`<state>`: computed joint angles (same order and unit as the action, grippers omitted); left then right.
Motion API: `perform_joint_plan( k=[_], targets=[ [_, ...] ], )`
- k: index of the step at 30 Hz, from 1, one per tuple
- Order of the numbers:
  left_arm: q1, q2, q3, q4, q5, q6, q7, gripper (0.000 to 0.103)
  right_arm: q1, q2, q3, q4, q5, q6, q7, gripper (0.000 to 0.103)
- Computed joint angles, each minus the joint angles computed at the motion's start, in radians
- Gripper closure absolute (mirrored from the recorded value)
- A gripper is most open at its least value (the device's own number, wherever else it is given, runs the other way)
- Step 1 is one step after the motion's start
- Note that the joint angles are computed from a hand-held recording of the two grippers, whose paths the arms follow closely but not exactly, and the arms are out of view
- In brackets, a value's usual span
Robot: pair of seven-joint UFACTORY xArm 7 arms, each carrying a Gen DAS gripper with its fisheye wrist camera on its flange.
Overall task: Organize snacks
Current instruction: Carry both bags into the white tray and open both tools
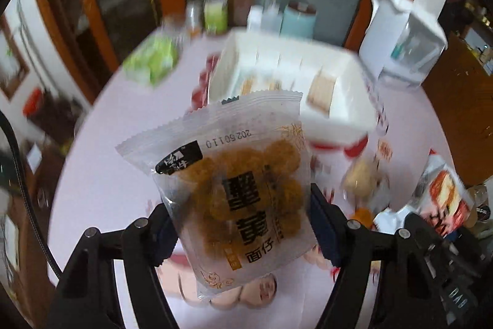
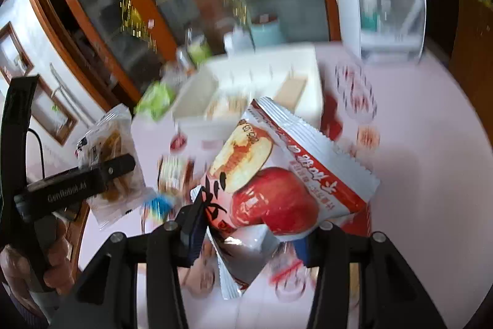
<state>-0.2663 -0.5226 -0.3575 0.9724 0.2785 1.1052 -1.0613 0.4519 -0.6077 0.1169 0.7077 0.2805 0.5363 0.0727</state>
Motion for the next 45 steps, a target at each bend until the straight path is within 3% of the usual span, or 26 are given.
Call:
perform_joint_plan(
  k=[9,13,21,27,32,33,35,37,39,45],
  targets=[
    [0.071,0.227,0.056,0.212,0.177,-0.095,0.138,0.030,-0.134,0.317,0.073,0.332,-0.183,-0.121,0.102,0.056],
    [0.065,0.332,0.104,0.274,0.208,-0.153,0.188,0.030,-0.178,0.464,0.101,0.468,-0.320,-0.101,0.220,0.055],
    [0.033,0.503,0.195,0.329,0.158,-0.242,0.251,0.030,-0.126,0.706,0.055,0.667,-0.457,0.015,0.335,0.055],
    [0.005,0.589,0.231,0.346,0.158,-0.264,0.263,0.029,-0.089,0.798,0.026,0.731,-0.472,0.064,0.341,0.054],
    [0.003,0.617,0.254,0.340,0.115,-0.287,0.258,0.022,-0.082,0.848,0.026,0.770,-0.434,0.095,0.291,0.051],
    [0.006,0.623,0.257,0.342,0.090,-0.285,0.273,0.019,-0.086,0.853,0.031,0.767,-0.411,0.086,0.266,0.049],
    [0.016,0.624,0.261,0.328,0.034,-0.307,0.305,0.014,-0.070,0.850,0.018,0.749,-0.436,0.060,0.279,0.033],
    [0.007,0.604,0.268,0.304,0.092,-0.324,0.256,0.008,-0.051,0.834,-0.002,0.719,-0.497,0.016,0.320,0.024],
    [0.007,0.591,0.269,0.292,0.129,-0.340,0.237,0.000,-0.054,0.830,0.000,0.714,-0.495,0.017,0.323,0.023],
    [0.016,0.551,0.255,0.274,0.135,-0.349,0.239,0.000,-0.061,0.814,0.011,0.704,-0.470,0.017,0.307,0.023]
  ],
)
